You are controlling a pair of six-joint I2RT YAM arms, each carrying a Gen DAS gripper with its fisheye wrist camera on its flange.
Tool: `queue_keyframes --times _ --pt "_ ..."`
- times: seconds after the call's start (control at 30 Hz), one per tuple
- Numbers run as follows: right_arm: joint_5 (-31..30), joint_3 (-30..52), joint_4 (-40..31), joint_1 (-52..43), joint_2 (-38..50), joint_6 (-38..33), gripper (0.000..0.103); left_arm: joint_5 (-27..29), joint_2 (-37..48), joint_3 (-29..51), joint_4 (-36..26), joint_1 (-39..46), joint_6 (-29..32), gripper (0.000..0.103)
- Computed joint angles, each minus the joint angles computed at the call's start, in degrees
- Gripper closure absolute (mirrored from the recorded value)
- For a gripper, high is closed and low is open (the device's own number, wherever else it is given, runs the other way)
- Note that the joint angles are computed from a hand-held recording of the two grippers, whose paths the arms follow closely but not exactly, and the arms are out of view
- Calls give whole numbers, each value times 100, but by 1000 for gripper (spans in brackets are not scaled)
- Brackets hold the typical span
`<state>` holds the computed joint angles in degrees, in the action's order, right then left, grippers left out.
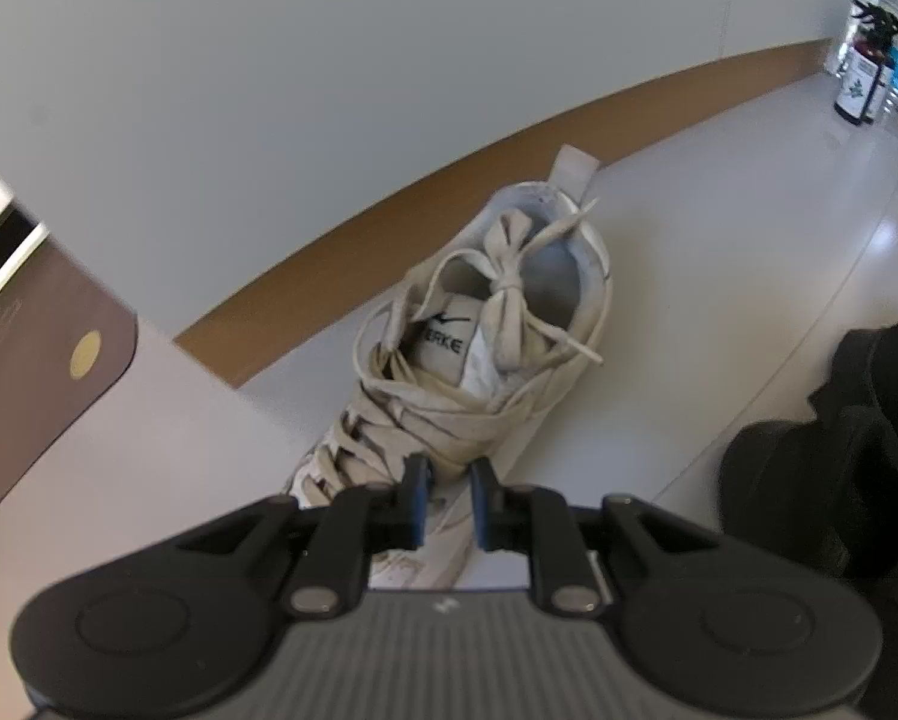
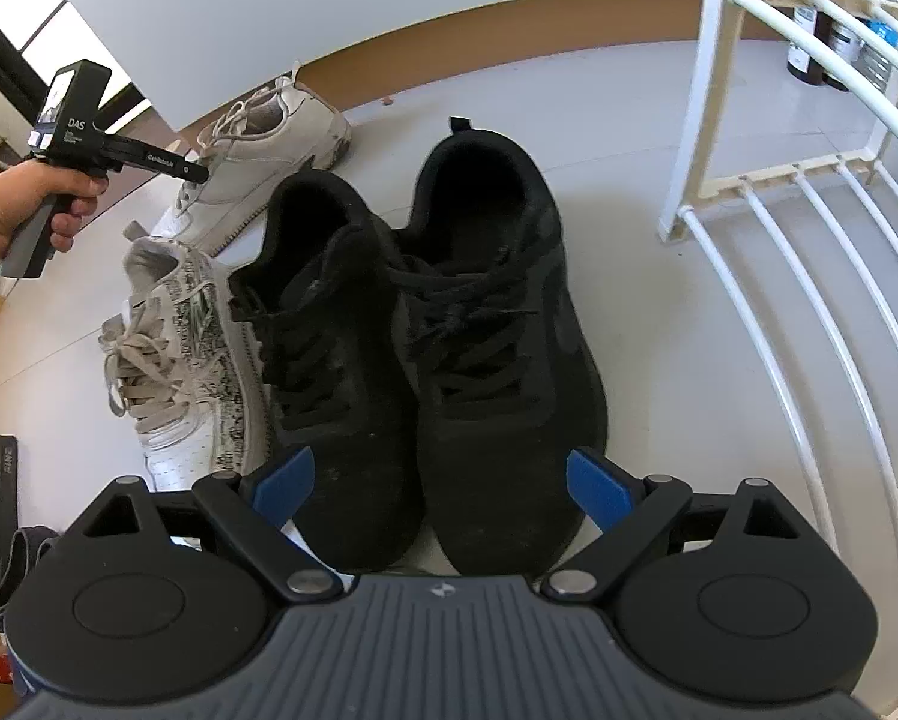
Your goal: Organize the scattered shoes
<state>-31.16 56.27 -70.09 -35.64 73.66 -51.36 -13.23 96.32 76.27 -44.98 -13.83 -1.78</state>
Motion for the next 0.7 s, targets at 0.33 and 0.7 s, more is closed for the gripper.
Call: queue_keyframes --times 0.33,0.7 --pt "-84 -49 -145 159 -301 98 8 -97 -1642 -1562 -218 -147 -506 87" --pt "-42 -204 -511 648 -1071 185 8 180 -3171 -2576 -691 675 -300 87"
